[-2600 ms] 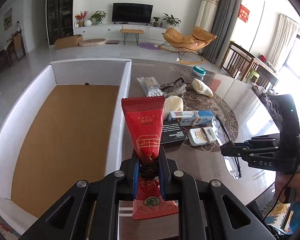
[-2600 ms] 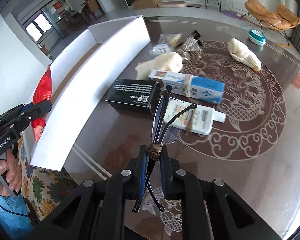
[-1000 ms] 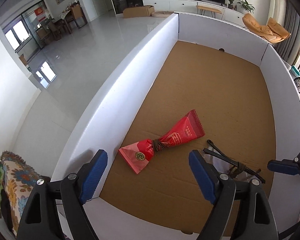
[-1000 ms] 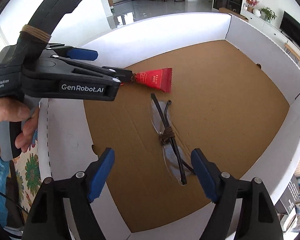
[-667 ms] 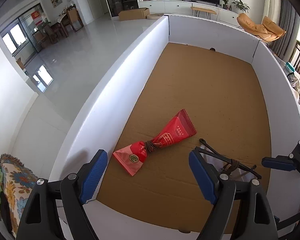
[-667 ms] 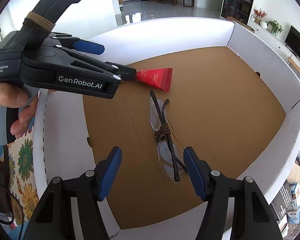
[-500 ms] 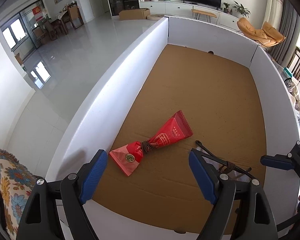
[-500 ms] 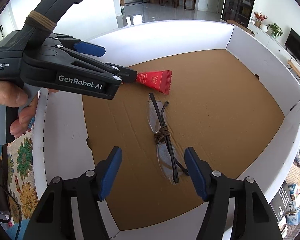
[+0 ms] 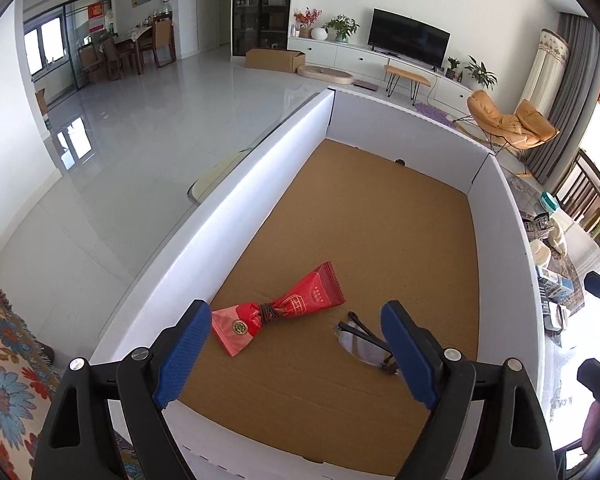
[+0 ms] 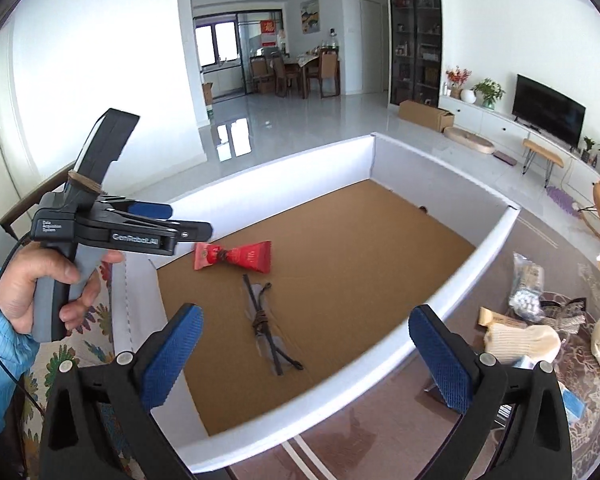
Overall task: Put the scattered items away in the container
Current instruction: 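Open both grippers and withdraw both tools back over the table, then move the left tool toward the black odor removing bar box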
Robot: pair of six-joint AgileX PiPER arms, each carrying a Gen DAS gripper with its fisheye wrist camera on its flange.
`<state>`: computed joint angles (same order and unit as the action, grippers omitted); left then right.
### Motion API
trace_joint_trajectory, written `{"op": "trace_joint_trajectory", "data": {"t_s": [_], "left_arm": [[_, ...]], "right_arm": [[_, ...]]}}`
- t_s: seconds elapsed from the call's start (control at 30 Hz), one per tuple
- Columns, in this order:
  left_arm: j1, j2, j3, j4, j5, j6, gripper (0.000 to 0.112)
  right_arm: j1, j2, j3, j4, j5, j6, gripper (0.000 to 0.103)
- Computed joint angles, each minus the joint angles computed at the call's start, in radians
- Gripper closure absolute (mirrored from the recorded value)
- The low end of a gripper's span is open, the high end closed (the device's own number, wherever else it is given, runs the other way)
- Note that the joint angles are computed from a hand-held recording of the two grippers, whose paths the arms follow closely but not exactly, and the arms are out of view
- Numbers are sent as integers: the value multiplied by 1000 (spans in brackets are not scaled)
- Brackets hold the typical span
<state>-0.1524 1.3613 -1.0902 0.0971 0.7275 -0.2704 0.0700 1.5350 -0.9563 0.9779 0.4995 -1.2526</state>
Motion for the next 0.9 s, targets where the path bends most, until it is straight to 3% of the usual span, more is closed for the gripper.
{"op": "trace_joint_trajectory", "data": {"t_s": [0.13, 0.27, 0.37, 0.5, 0.7, 0.9], "left_arm": [[-113, -44, -16, 99, 31, -121, 26], [-261, -55, -70, 201, 88, -255, 26], [-389, -38, -139, 267, 132, -341, 25], [-551, 39, -279, 326, 193, -407, 25], [-736, 229, -528, 332, 241, -421, 24], [-865, 433, -732, 288, 251, -401, 24]], "right_arm": [[-228, -13, 102, 154, -18, -264, 0], [-520, 63, 131, 231, 28, -461, 0], [-744, 158, 85, 216, 73, -538, 0], [-939, 290, -23, 168, 82, -533, 0], [-1074, 428, -178, 63, 140, -388, 0], [-1097, 444, -162, 91, 151, -434, 0]]}}
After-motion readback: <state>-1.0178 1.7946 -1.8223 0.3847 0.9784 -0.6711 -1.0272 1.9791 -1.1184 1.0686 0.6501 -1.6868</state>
